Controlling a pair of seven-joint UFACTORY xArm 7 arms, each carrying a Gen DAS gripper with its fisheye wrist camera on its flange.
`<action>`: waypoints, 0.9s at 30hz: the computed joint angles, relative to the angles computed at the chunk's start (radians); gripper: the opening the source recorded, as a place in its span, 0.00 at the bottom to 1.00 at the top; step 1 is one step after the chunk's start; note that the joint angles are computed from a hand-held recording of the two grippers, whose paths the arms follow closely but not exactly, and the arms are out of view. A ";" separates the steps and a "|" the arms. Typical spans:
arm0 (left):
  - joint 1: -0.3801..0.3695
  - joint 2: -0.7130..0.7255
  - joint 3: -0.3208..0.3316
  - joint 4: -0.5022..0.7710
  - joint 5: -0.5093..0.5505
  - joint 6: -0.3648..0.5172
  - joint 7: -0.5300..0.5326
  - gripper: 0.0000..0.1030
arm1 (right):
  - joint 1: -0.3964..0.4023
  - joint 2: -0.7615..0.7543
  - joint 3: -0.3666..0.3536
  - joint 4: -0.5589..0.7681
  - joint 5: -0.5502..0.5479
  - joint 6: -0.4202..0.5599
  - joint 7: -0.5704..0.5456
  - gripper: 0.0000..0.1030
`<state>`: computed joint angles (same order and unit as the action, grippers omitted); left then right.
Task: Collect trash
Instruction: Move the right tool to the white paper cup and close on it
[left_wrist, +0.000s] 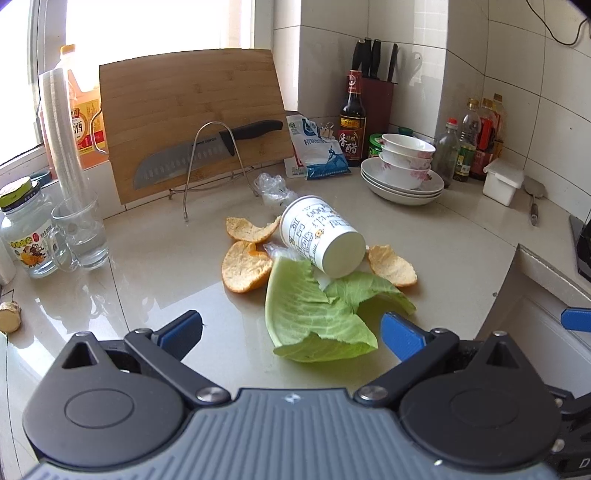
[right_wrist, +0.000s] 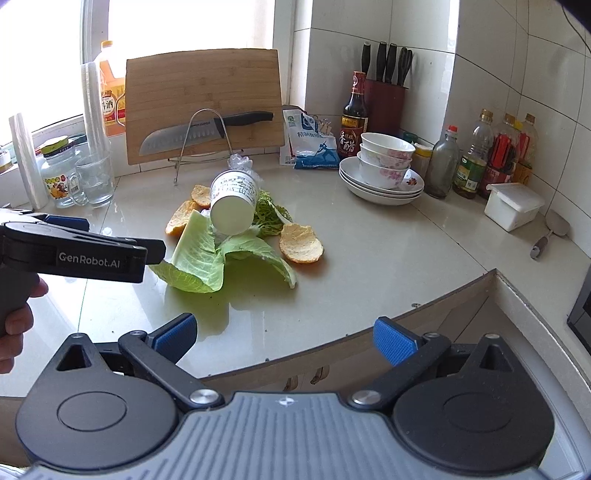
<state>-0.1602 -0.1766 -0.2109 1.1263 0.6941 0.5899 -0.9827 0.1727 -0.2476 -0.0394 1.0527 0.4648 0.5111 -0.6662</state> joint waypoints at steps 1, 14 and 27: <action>0.002 0.008 0.008 0.009 -0.005 -0.009 0.015 0.99 | 0.001 0.029 0.004 0.027 -0.002 -0.002 0.008 1.00; 0.043 0.131 0.125 0.103 -0.160 -0.054 0.320 0.99 | -0.018 0.372 0.125 0.408 -0.065 0.042 0.091 1.00; 0.072 0.167 0.165 0.110 -0.340 -0.062 0.493 0.99 | 0.007 0.687 0.196 0.801 -0.192 0.161 0.141 0.98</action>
<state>-0.0885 -0.0097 -0.0457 1.2360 0.3541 0.5280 -0.4902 0.1799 0.4389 0.1566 1.8539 0.2727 0.6716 -0.5249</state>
